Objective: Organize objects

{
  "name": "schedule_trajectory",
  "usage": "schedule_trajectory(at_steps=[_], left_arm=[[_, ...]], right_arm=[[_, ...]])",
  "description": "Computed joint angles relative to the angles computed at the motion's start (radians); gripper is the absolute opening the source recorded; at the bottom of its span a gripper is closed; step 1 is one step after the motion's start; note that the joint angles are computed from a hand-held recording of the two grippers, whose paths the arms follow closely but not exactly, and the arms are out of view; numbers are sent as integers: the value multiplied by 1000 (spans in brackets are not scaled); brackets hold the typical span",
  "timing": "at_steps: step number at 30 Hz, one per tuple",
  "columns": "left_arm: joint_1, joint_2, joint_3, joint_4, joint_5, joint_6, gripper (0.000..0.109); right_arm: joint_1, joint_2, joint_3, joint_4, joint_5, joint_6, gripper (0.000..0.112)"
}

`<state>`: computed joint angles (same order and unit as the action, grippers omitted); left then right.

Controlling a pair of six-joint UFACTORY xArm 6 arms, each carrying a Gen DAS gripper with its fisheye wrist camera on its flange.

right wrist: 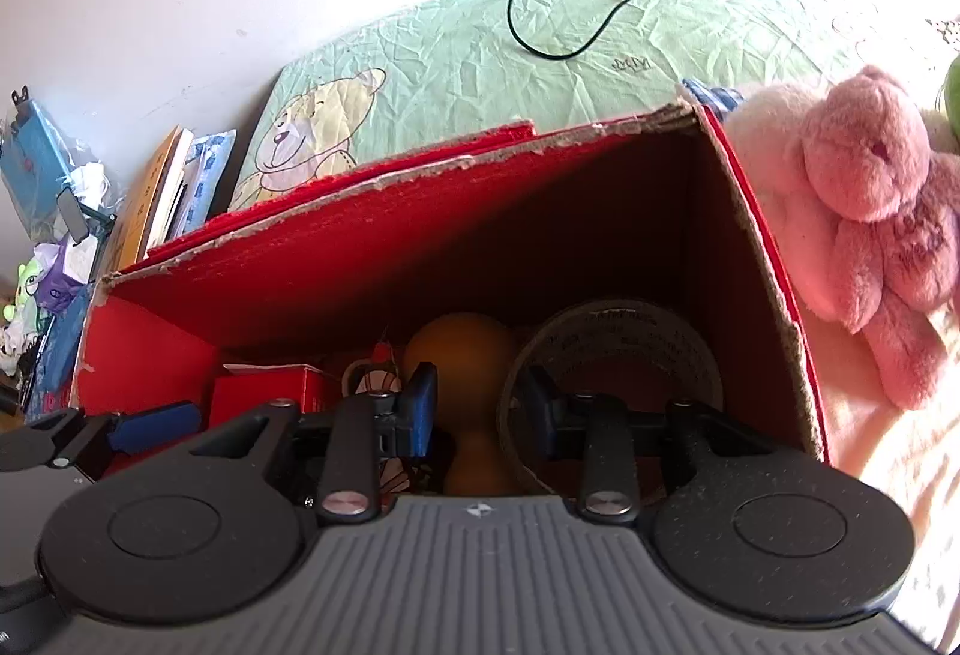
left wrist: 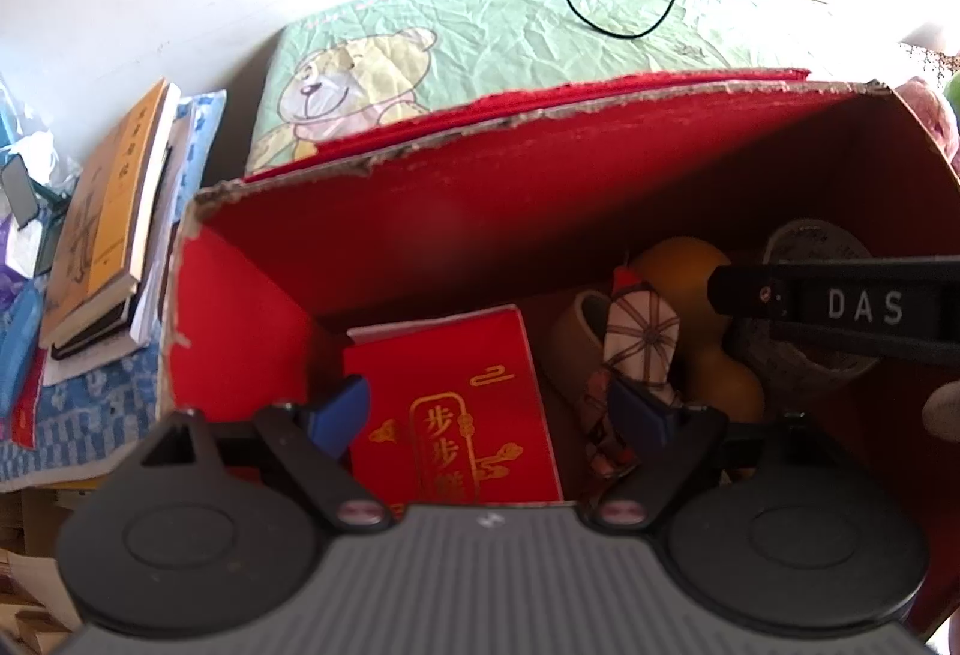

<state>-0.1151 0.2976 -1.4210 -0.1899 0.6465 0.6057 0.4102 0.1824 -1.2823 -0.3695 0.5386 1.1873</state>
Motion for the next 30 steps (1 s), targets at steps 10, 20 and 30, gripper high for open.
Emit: schedule_trajectory(at_steps=[10,20,30], left_arm=[[0,-2,7,26,-12,-24,89],[0,-8,18,25,-22,-24,89],[-2,-4,14,52,-15,-45,89]], right_arm=[[-1,0,3,2,-7,-3,36],[-3,-5,13,-18,-25,14,36],[0,-15,26,-53,-34,53,35]])
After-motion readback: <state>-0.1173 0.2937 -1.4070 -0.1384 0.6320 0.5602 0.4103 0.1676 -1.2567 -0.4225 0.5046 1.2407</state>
